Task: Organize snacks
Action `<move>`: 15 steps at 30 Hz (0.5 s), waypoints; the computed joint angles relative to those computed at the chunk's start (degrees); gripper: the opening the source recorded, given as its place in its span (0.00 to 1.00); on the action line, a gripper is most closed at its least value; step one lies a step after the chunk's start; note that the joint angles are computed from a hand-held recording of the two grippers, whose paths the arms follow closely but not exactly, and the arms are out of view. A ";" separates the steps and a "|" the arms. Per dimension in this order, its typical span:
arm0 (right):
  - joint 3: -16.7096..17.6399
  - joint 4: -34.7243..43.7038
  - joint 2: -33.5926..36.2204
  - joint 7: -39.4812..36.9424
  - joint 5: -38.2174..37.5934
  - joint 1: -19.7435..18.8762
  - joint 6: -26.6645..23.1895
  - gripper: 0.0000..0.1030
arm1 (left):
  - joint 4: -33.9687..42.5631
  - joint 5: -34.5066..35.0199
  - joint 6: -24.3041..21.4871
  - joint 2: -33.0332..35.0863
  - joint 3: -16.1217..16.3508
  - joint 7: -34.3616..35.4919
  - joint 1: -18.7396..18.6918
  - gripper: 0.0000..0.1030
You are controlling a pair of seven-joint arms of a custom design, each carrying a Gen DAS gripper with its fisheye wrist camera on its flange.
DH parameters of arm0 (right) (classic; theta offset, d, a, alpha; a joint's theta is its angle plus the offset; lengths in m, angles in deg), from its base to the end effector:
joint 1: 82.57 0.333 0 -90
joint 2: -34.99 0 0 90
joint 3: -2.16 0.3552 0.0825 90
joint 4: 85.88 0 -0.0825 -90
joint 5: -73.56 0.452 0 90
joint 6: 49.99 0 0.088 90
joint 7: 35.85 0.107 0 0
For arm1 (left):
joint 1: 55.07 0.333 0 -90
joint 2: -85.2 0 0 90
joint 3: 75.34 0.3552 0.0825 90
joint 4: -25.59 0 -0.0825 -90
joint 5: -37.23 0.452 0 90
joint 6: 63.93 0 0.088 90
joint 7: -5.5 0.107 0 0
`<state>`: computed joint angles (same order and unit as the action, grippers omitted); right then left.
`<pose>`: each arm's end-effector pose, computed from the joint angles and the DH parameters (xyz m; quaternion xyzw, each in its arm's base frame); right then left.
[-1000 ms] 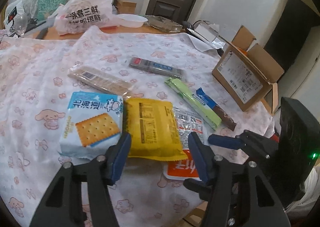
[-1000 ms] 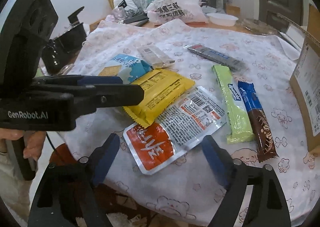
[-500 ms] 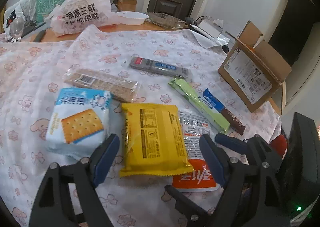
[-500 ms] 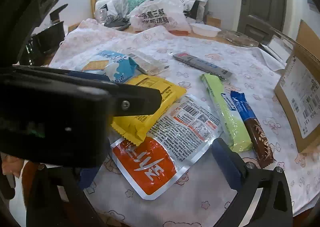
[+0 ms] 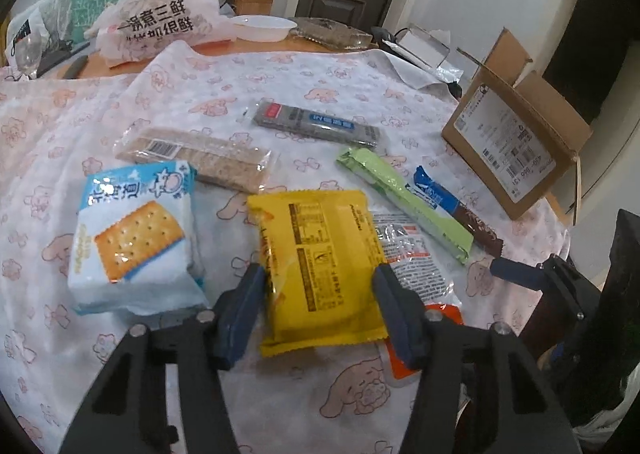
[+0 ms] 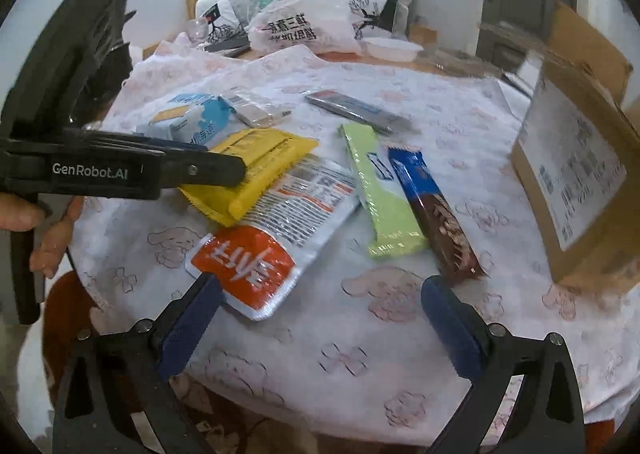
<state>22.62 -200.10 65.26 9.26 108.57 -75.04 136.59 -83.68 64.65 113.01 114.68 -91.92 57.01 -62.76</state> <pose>0.6556 0.2617 0.2579 -0.8069 0.4655 -0.1770 0.3175 0.6650 -0.3181 0.2993 -0.6184 0.7077 -0.3228 0.1120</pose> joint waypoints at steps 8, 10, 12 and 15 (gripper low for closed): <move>0.85 2.76 2.08 -0.29 -0.52 1.90 -0.01 0.97 | -0.83 -0.87 -0.36 -0.67 -0.83 0.24 1.14 0.50; -4.32 4.15 2.74 1.05 -0.34 7.49 0.47 0.96 | -0.99 -1.50 -0.04 -0.66 -1.43 0.36 1.80 0.50; -7.42 4.90 3.41 2.10 -0.38 10.88 1.99 0.94 | -1.07 -1.59 0.06 -0.73 -1.45 0.40 1.83 0.50; -7.64 4.69 3.41 3.04 -0.52 10.88 3.16 0.75 | -0.98 -2.14 -0.31 -0.62 -2.52 1.08 2.74 0.51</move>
